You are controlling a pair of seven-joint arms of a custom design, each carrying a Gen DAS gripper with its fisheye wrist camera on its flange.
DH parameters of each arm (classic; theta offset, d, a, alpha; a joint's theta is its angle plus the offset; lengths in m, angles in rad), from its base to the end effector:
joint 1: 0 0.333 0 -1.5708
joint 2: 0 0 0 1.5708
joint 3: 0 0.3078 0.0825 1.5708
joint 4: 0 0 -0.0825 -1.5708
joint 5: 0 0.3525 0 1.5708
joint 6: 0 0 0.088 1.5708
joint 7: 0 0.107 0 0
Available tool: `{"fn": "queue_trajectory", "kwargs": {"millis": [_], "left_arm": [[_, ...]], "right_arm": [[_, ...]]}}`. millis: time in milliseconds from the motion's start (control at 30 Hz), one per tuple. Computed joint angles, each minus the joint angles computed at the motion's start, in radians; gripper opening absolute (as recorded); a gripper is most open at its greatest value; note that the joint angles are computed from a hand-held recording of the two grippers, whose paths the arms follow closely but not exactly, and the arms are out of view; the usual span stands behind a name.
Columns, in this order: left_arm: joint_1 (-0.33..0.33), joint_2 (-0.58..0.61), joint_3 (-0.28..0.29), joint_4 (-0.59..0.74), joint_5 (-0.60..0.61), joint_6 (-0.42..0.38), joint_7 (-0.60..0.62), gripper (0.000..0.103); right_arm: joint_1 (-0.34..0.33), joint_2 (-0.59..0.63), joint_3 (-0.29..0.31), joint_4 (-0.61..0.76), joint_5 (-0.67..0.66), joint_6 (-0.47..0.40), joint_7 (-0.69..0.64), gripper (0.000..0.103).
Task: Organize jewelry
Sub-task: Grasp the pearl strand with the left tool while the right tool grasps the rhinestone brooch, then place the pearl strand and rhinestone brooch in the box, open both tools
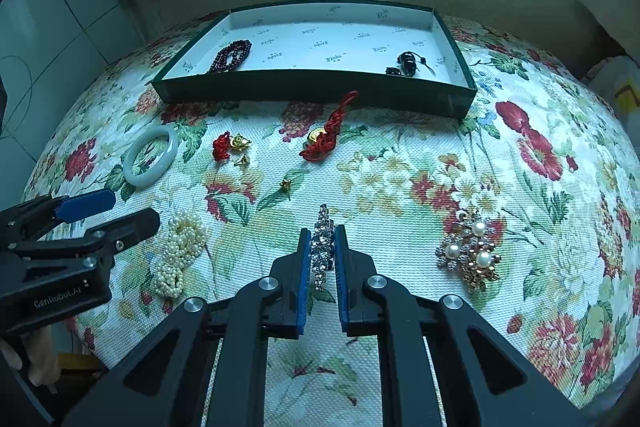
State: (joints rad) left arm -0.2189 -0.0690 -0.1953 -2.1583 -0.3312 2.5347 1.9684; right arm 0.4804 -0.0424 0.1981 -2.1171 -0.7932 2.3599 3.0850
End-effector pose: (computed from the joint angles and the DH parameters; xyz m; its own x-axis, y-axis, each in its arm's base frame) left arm 0.4892 -0.2130 0.4829 -0.5686 -0.8170 0.0958 -0.7501 0.4672 -0.4680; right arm 0.4212 0.3291 0.4712 -0.3093 -0.9494 -0.0552 -0.7239 0.2727 -0.6337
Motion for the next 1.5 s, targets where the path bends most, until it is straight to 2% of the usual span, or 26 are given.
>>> {"fn": "queue_trajectory", "kwargs": {"millis": [133, 200, 267, 333, 467, 533, 1167, 1500], "left_arm": [[-0.015, -0.006, -0.005, -0.015, -0.03, -0.01, 0.054, 0.069], [-0.02, 0.001, -0.007, -0.013, -0.04, -0.017, 0.067, 0.066], [-0.021, 0.011, -0.009, -0.006, -0.036, -0.032, 0.068, 0.052], [-0.023, 0.012, -0.013, -0.009, -0.035, -0.027, 0.069, 0.048], [-0.029, 0.004, -0.014, -0.016, -0.056, -0.036, 0.109, 0.023], [-0.032, 0.001, -0.011, -0.015, -0.09, -0.053, 0.145, 0.014], [-0.029, -0.016, 0.002, 0.014, -0.152, -0.029, 0.192, 0.013], [-0.02, 0.095, -0.02, 0.181, -0.14, 0.003, 0.19, 0.013]], "right_arm": [[-0.001, -0.03, 0.006, -0.033, 0.005, 0.002, 0.02, 0.012], [-0.003, -0.04, 0.011, -0.047, 0.007, 0.006, 0.031, 0.012], [-0.006, -0.048, 0.015, -0.059, 0.007, 0.011, 0.043, 0.011], [-0.01, -0.057, 0.017, -0.071, 0.005, 0.018, 0.057, 0.011], [-0.019, -0.064, 0.022, -0.082, -0.004, 0.037, 0.072, 0.012], [-0.021, -0.062, 0.024, -0.083, -0.005, 0.043, 0.076, 0.012], [-0.027, -0.072, 0.028, -0.079, -0.023, 0.061, 0.087, 0.012], [-0.072, -0.068, 0.009, -0.016, -0.101, 0.086, 0.056, 0.011]]}}
